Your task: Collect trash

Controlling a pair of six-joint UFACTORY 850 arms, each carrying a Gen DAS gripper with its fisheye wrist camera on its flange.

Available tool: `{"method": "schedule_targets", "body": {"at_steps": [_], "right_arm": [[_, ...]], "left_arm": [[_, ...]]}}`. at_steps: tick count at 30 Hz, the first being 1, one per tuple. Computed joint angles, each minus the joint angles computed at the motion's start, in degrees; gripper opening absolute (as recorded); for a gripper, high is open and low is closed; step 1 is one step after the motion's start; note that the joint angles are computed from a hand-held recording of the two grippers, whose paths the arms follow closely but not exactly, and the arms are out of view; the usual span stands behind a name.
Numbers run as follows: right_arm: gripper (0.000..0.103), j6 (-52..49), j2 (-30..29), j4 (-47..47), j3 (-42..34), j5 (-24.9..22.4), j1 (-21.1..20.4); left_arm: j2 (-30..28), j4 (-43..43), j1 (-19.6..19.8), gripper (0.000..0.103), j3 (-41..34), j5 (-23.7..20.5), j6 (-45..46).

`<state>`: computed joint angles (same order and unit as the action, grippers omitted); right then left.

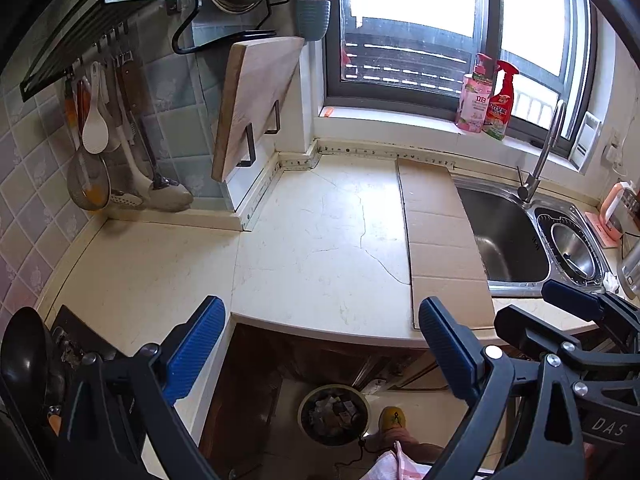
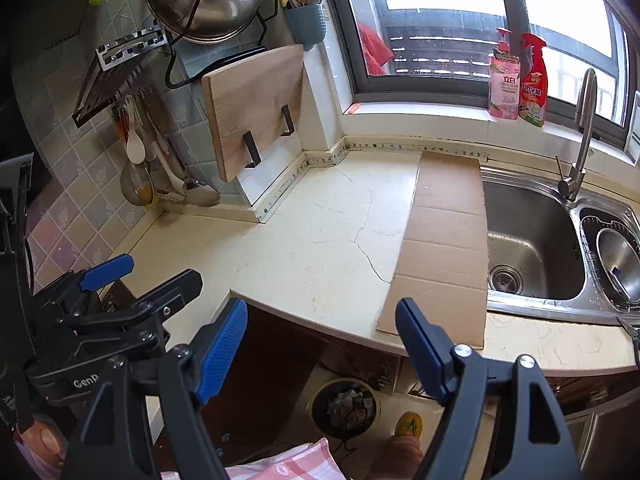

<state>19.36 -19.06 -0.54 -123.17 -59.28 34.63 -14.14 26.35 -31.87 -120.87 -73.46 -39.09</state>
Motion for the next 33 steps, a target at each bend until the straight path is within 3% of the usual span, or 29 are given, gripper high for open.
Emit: {"method": "schedule_targets", "body": {"at_steps": [33], "right_arm": [[0.077,-0.9,-4.4,-0.1,-5.6,-3.1,-2.0]], "left_arm": [[-5.4,-1.8,1.5,0.097,-5.5,-1.1,2.0]]}}
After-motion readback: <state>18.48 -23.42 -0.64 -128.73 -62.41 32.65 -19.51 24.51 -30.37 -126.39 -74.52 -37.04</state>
